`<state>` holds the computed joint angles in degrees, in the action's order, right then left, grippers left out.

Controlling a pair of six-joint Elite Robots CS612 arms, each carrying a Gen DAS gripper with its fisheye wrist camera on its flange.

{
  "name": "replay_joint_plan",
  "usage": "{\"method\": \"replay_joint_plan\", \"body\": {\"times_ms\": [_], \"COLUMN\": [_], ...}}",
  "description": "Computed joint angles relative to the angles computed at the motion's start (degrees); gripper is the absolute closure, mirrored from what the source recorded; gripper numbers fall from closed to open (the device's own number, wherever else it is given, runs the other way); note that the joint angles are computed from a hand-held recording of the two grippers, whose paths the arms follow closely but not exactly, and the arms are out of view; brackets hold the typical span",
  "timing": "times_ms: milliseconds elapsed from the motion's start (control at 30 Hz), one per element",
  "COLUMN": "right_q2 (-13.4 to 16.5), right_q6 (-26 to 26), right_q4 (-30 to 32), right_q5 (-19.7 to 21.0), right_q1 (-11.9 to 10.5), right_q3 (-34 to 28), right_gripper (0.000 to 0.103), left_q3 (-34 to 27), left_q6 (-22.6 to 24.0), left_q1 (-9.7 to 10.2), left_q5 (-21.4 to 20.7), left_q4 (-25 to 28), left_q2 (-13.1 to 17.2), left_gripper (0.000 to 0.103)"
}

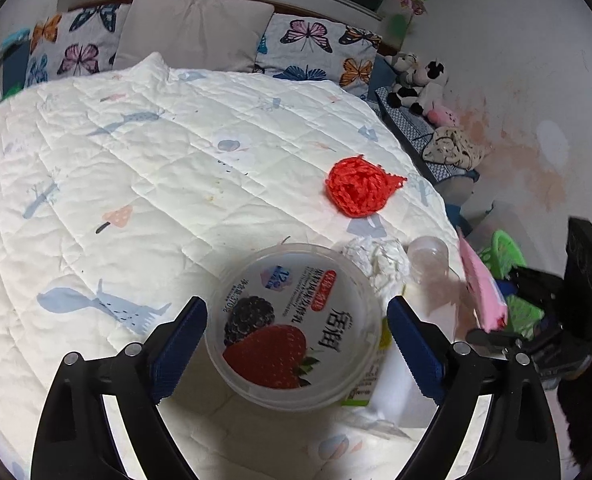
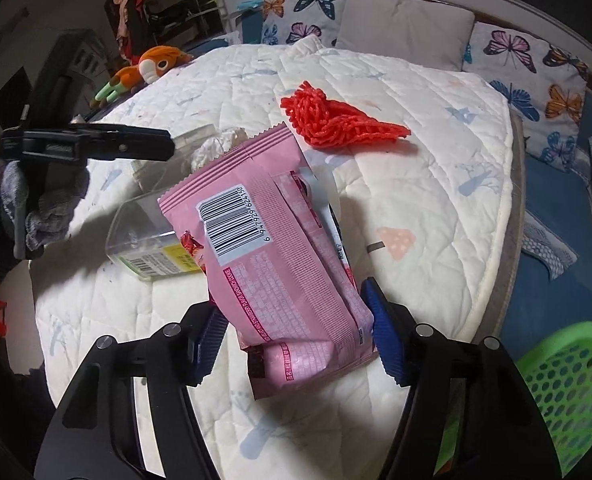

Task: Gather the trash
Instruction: 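Carry the pink wrapper over the green basket and open the right gripper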

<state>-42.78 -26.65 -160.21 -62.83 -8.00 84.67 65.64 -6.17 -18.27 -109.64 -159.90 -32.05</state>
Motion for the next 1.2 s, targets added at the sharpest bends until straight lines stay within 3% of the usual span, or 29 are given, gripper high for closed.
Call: {"method": "replay_joint_plan", "body": {"times_ms": [267, 533, 900, 1200], "right_q2": [-1.2, -2.4, -4.3, -6.1], "right_q6": [4.6, 9.6, 18.5, 26.6], "right_q4": [-3.6, -7.4, -14.7, -19.5], "right_q5": [0.1, -0.5, -2.3, -8.0], "right_q1": [-0.3, -0.7, -1.9, -3.5], "right_q3": [2.4, 5.1, 9.4, 13.7], "right_gripper": [0.038, 0.038, 0.038, 0.038], "left_q3": [-2.5, -1.7, 2.9, 6.9], "left_q6": [-1.3, -0.7, 0.3, 1.9], "left_q1": [0.53, 0.49, 0.12, -0.91], "left_q5": [-3.1, -3.0, -2.0, -3.4], "left_q4": [2.6, 0.6, -6.0, -11.2], "left_q2": [1.5, 1.5, -1.3, -4.4], "left_gripper": [0.014, 0.014, 0.015, 0.015]}}
